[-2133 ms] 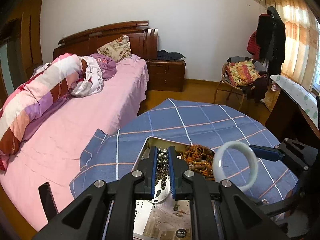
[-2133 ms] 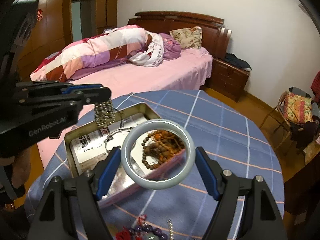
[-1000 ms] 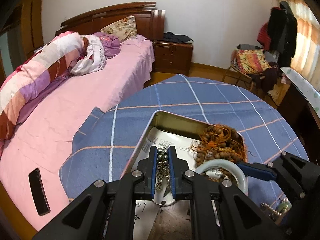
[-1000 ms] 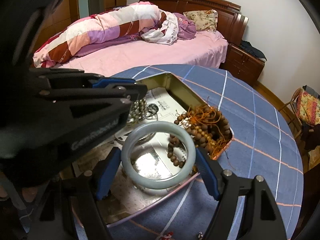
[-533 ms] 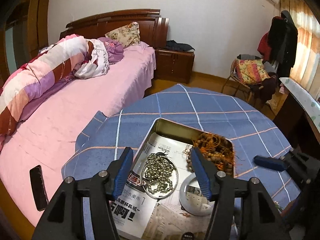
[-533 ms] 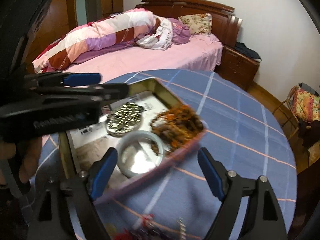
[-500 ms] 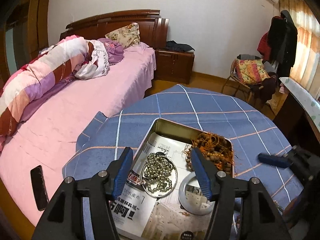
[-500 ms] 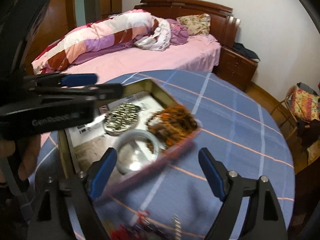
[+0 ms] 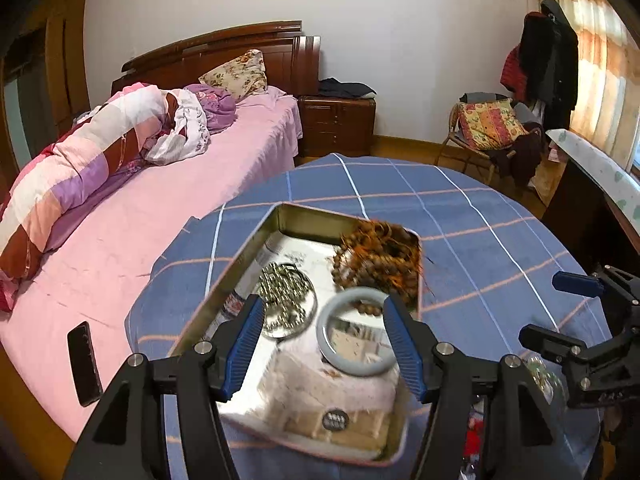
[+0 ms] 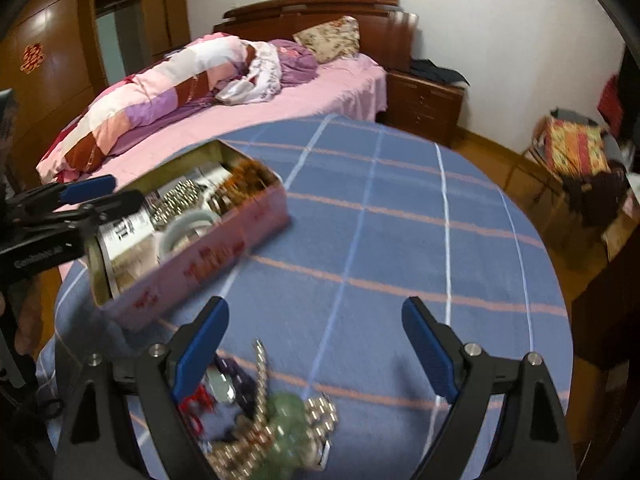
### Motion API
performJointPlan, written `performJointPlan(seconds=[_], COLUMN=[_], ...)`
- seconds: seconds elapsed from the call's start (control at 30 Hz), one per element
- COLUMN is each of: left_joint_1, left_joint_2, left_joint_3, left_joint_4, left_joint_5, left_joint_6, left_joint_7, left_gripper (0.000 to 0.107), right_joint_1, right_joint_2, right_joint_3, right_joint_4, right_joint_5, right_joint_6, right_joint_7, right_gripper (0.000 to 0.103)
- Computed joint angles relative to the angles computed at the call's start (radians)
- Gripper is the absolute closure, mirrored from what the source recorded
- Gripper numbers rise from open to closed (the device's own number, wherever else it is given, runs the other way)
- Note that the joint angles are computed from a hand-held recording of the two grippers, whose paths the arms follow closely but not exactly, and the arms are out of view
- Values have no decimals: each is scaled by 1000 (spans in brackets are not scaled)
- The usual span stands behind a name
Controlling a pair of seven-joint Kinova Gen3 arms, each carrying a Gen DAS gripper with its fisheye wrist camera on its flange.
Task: Organize jewelry
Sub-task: 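Move the left tool back to the pile and grasp the red tassel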
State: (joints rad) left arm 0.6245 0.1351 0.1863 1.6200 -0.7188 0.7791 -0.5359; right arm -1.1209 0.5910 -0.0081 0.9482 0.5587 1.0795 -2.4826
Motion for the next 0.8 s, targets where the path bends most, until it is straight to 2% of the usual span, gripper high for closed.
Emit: performJointPlan(seconds=[0.13, 0.33, 0.57, 0.8], left_joint_1=[31, 65, 112, 140], left_joint_2=[-10, -19, -22, -20], left_joint_3=[17, 48, 79, 95], left_joint_4=[15, 33, 49, 64], left_joint_5=[-24, -35, -59, -51], left_joint_6=[22, 49, 95, 79], left_joint_7=[28, 50, 80, 94], left_gripper=[45, 45, 45, 45], right_joint_1=[-6, -5, -26, -64], right_joint_2=[-66, -132, -163, -155], right_joint_3=[5, -26, -53, -77], right_joint_4=[131, 256, 332, 357], right_joint_5=[13, 60, 130, 207], right_joint_6=[-52, -97, -106, -62], right_joint_7=[-114, -248, -380, -450], right_gripper=[12, 12, 12, 12])
